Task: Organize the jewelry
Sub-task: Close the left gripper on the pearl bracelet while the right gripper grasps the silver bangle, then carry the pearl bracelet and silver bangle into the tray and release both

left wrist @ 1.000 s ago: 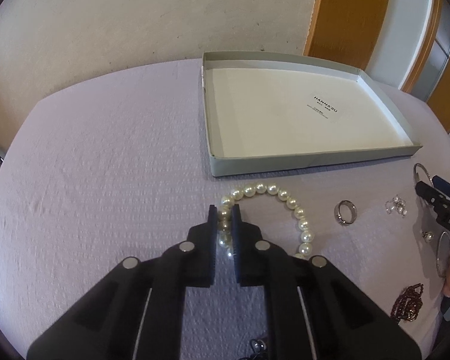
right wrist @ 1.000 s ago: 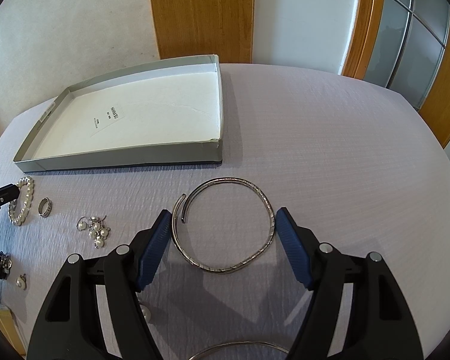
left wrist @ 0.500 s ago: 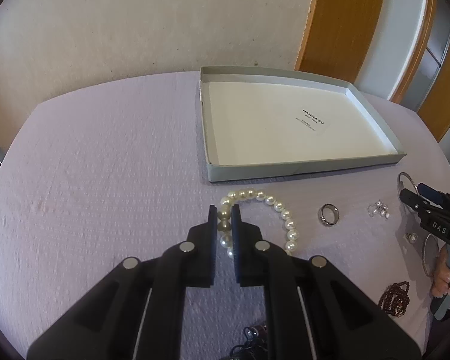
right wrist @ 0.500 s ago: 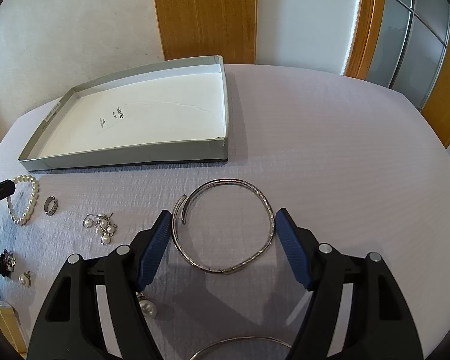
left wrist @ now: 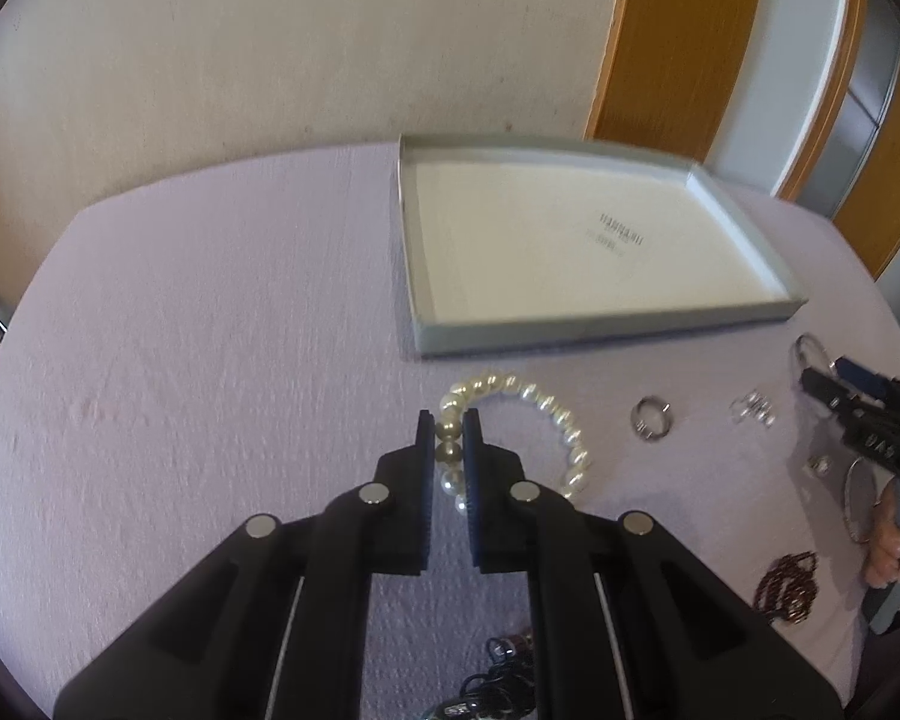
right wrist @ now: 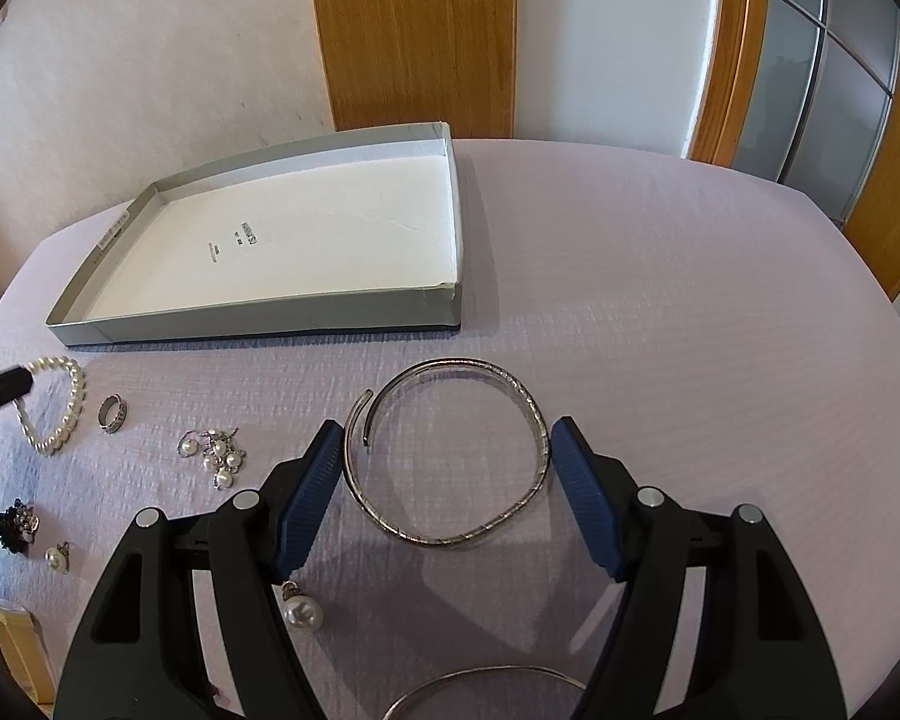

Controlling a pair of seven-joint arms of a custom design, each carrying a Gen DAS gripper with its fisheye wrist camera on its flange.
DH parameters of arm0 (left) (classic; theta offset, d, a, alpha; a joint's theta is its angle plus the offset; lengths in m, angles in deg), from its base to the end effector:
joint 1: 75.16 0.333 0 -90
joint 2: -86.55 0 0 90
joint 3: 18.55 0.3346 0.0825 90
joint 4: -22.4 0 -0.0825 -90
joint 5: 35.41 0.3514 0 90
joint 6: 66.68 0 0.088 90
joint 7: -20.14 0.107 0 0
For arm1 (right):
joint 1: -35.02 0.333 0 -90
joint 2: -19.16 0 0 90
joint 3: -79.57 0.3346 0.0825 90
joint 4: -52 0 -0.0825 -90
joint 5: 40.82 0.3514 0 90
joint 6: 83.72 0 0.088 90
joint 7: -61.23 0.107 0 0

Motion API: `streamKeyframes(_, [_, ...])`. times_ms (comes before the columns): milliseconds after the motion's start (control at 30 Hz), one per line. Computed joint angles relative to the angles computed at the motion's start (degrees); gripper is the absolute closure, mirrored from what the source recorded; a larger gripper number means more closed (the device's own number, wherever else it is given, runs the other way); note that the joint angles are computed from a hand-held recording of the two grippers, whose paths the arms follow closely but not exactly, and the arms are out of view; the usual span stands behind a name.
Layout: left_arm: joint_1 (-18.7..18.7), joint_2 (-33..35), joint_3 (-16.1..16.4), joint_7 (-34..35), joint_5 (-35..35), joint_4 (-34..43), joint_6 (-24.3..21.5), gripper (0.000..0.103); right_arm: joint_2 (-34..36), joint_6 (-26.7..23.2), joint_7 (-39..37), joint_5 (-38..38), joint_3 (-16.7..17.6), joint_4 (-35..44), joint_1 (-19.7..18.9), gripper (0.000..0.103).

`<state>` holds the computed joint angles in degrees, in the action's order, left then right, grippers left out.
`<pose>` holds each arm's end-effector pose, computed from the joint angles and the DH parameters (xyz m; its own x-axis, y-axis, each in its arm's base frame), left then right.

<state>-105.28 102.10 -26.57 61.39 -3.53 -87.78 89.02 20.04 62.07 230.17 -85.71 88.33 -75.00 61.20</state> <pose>0.4874 -0.3977 0.4441 -0.2589 -0.9649 0.0444 -0.8013 0.1889 -0.5676 0.4295 0.3106 0.4381 -0.1724 -0.9850 -0.0100 -0.8098 0.1475 -0.5679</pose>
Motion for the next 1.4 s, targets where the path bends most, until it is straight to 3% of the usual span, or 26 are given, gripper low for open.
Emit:
streamKeyframes(400, [-0.27, 1.70, 0.04, 1.12, -0.89, 1.97, -2.75, 0.090, -0.12, 0.49, -0.07, 0.28, -0.02, -0.29, -0.10, 0.031])
streamKeyframes(500, [-0.39, 2.21, 0.11, 1.47, -1.24, 2.81, -3.15, 0.079, 0.02, 0.49, -0.28, 0.35, 0.01, -0.21, -0.05, 0.031])
streamKeyframes(567, [-0.89, 2.51, 0.39, 1.10, -0.79, 3.38, -3.82, 0.062, -0.02, 0.46, -0.33, 0.37, 0.01, -0.26, -0.02, 0.031])
streamKeyframes(633, [-1.50, 2.65, 0.87, 0.37, 0.72, 3.62, -4.27, 0.067, -0.08, 0.38, -0.20, 0.25, 0.03, -0.31, 0.03, 0.031])
streamKeyframes(667, [-1.55, 2.69, 0.87, 0.27, 1.12, 3.64, -3.96, 0.093, -0.06, 0.36, -0.18, 0.19, 0.04, -0.30, 0.05, 0.031])
streamKeyframes(933, [-0.17, 1.93, -0.24, 2.91, -2.87, 2.09, -0.64, 0.094, -0.29, -0.08, 0.52, -1.12, 0.19, -0.26, 0.25, 0.031])
streamKeyframes(1400, [0.37, -4.19, -0.57, 0.07, -0.41, -1.71, 4.68, 0.094, -1.75, -1.04, 1.72, -3.03, 0.90, -0.19, 0.65, 0.031])
